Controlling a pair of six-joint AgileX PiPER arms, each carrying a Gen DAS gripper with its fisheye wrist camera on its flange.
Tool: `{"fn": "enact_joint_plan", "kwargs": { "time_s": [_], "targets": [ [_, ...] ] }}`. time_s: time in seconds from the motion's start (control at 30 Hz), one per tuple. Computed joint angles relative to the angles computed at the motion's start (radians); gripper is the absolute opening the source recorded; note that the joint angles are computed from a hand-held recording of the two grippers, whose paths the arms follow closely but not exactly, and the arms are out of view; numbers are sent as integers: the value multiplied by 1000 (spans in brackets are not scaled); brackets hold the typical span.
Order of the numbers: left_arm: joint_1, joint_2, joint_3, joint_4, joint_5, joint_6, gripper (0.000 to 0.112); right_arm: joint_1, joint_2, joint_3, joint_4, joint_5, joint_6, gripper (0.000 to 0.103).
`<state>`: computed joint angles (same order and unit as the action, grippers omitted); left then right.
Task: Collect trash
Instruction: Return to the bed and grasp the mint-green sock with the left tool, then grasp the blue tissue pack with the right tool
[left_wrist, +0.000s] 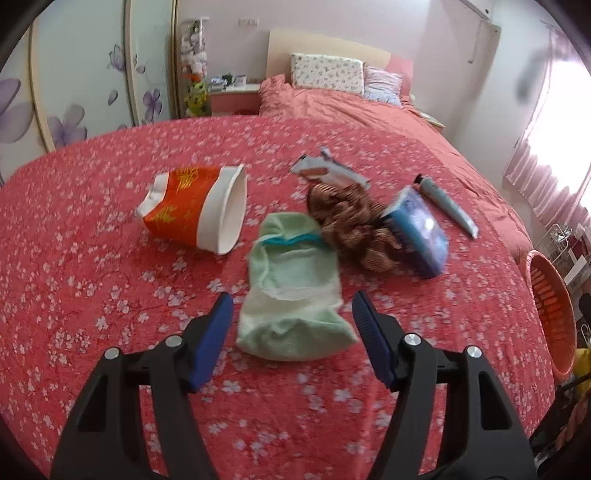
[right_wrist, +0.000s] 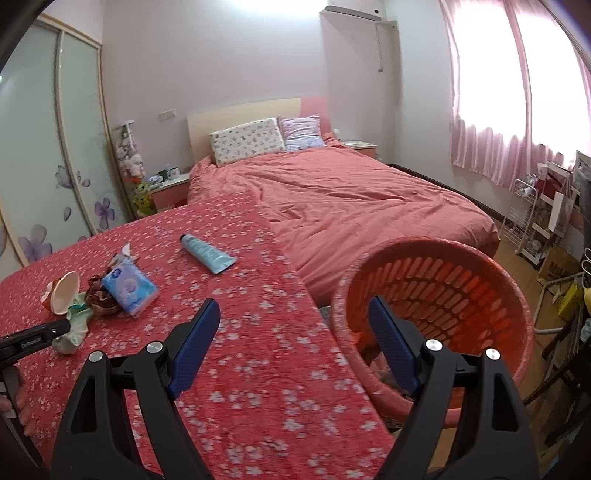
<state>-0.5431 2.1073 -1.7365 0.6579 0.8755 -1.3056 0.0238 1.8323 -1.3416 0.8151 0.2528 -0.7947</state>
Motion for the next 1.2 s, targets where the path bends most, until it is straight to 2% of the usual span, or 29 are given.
{"fn": "enact_joint_plan", "kwargs": {
  "time_s": [0.2, 0.37, 0.53, 0.67, 0.77, 0.8, 0.83, 0.9, 0.93, 0.97, 1.0, 1.07, 1.2],
  "targets": [
    [39, 38, -28, -73, -19, 61, 65, 41, -3, 3, -78, -2, 77, 82],
    [30, 80, -94, -72, 15, 85, 65, 57, 8, -8, -122, 1, 118, 82],
    [9, 122, -164, -60, 51, 101, 48, 73, 14, -14, -145, 10, 147, 82],
    [2, 136, -186, -45, 72, 100, 42, 85, 18, -18, -168, 16, 172, 82],
    [-5, 163, -237, -46, 116, 123, 43, 94, 22, -21, -182, 20, 182, 82],
    [-6, 174, -259, -52, 131, 136, 45, 99, 22, -21, -194, 22, 193, 82],
    [-7, 187, -285, -61, 151, 148, 53, 104, 22, -22, -205, 23, 201, 82],
    [-8, 199, -307, -66, 160, 156, 55, 110, 22, -24, -222, 23, 214, 82],
    [-10, 204, -316, -63, 170, 160, 54, 114, 21, -24, -231, 21, 222, 82],
    [-12, 211, -329, -56, 183, 164, 44, 117, 21, -25, -241, 21, 231, 82],
    [-14, 215, -337, -49, 193, 166, 40, 119, 22, -27, -247, 21, 234, 82],
    [-5, 189, -294, -56, 153, 157, 22, 125, 24, -33, -266, 23, 251, 82],
    [17, 109, -158, -58, 61, 129, 13, 142, 37, -57, -309, 37, 288, 82]
  ]
}}
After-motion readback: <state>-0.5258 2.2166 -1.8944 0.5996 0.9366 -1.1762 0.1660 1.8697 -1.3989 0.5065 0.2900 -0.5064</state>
